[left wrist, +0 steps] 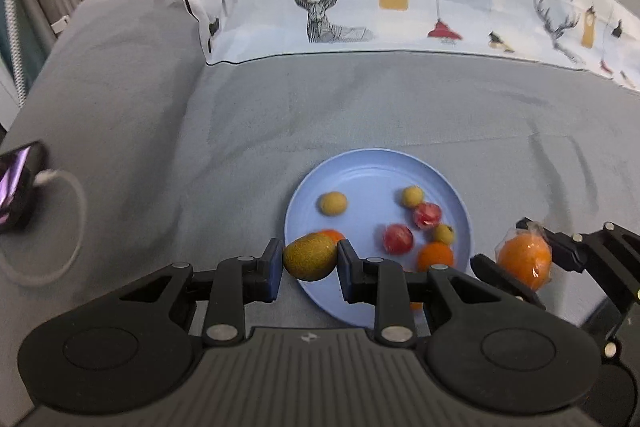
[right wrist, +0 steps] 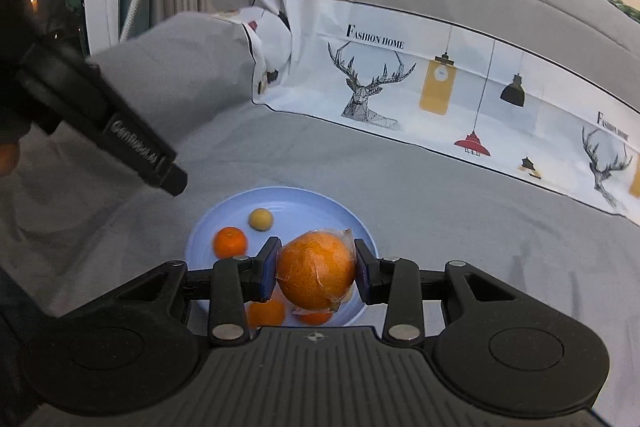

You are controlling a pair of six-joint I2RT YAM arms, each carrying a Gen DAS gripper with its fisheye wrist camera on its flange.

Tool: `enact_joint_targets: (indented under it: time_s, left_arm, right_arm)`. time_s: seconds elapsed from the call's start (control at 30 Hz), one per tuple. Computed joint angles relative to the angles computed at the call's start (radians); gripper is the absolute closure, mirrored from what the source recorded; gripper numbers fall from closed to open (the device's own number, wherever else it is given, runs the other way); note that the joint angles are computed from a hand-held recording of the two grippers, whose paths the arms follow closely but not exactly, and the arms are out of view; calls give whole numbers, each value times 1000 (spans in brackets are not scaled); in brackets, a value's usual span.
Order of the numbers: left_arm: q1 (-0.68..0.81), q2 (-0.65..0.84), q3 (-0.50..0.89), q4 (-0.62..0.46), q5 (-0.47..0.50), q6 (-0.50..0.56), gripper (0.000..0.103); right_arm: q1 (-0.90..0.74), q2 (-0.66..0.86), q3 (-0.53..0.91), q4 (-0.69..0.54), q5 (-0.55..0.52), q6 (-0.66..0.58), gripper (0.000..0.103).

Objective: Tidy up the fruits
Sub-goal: 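Carry the yellow fruit and the orange over the blue plate, then open both tools to drop the fruits onto the plate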

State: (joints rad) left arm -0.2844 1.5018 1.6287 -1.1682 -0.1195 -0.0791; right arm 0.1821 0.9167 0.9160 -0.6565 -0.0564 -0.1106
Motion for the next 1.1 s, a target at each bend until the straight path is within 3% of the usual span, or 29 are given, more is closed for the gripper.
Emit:
enact_joint_targets:
  time_s: [0.13, 0.33, 0.57, 0.63, 0.67, 0.7, 0.77, 0.9, 1.0, 1.1]
  left_arm:
    - [17, 84, 38, 54, 12, 27, 71]
    - [4, 250, 118, 80, 13, 18, 71]
    - [-1, 344, 152, 123, 13, 41, 70]
    - [9, 349, 134, 138, 50, 48, 40]
    - [9, 335, 107, 159, 49, 40, 8]
    - [4, 298, 53, 205, 30, 27, 0]
    - [-7, 214, -51, 272, -8, -3, 0]
    - [-16, 147, -83, 189, -24, -57, 0]
    - [-37, 24, -159, 165, -113, -106, 0]
    - [-47, -53, -178, 108, -110, -101, 0]
  right_arm:
    - [-27, 105, -1, 82, -45, -26, 63]
    - [-37, 275, 10, 222, -25, -78, 63]
    - [-51, 432, 64, 254, -96, -128, 62]
    - [-41, 474, 94, 217, -101, -111, 51]
    - [-28, 485, 96, 216, -81, -107, 32]
    - [-19, 487, 90, 222, -67, -117, 21]
    - [5, 447, 50, 247, -10, -103, 17]
    - [39, 310, 1, 149, 51, -28, 4]
    - [74, 193, -14, 22, 110, -2, 3]
    - [104, 91, 4, -105, 157, 105, 2]
